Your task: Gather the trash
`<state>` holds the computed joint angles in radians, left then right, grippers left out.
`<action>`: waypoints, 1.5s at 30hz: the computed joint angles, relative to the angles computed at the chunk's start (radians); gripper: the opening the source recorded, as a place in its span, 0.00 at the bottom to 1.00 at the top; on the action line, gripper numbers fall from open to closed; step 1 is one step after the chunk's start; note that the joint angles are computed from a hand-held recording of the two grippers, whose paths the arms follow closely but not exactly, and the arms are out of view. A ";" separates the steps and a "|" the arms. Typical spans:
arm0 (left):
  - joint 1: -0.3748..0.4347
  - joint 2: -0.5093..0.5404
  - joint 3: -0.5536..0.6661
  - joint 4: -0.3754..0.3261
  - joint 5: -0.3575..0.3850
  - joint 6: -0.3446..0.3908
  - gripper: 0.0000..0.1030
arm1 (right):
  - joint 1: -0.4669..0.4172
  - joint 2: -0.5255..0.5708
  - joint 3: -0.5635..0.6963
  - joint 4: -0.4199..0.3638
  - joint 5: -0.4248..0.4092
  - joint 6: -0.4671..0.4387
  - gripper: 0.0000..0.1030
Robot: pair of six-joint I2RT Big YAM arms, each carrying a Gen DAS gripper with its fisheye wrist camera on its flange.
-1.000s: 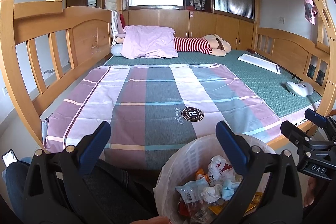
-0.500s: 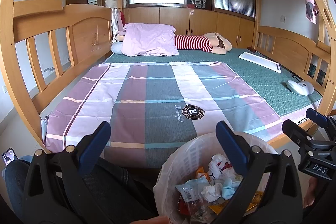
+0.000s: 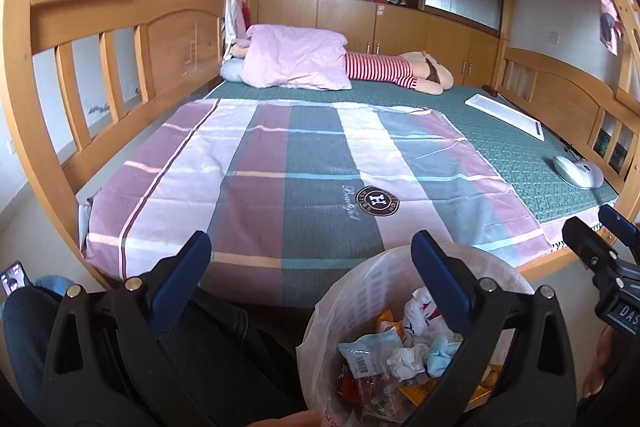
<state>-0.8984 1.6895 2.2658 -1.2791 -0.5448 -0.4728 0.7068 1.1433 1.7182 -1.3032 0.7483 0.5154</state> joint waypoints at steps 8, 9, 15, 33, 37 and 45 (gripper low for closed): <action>0.000 0.002 0.003 -0.009 0.000 -0.006 0.97 | 0.015 0.010 0.005 -0.004 0.008 -0.006 0.96; -0.001 0.002 0.003 -0.009 0.000 -0.004 0.97 | 0.016 0.009 0.005 -0.004 0.008 -0.006 0.96; -0.002 0.004 0.004 -0.012 0.001 -0.005 0.97 | 0.016 0.010 0.009 -0.012 0.008 0.009 0.96; -0.021 -0.005 -0.016 0.029 -0.052 0.045 0.97 | 0.012 0.011 0.008 -0.014 -0.001 0.011 0.96; -0.014 -0.005 -0.014 0.025 -0.030 0.041 0.97 | 0.010 0.010 0.008 -0.013 -0.001 0.013 0.96; -0.013 0.005 0.001 0.008 -0.025 0.038 0.97 | 0.008 0.010 0.008 -0.011 -0.004 0.006 0.96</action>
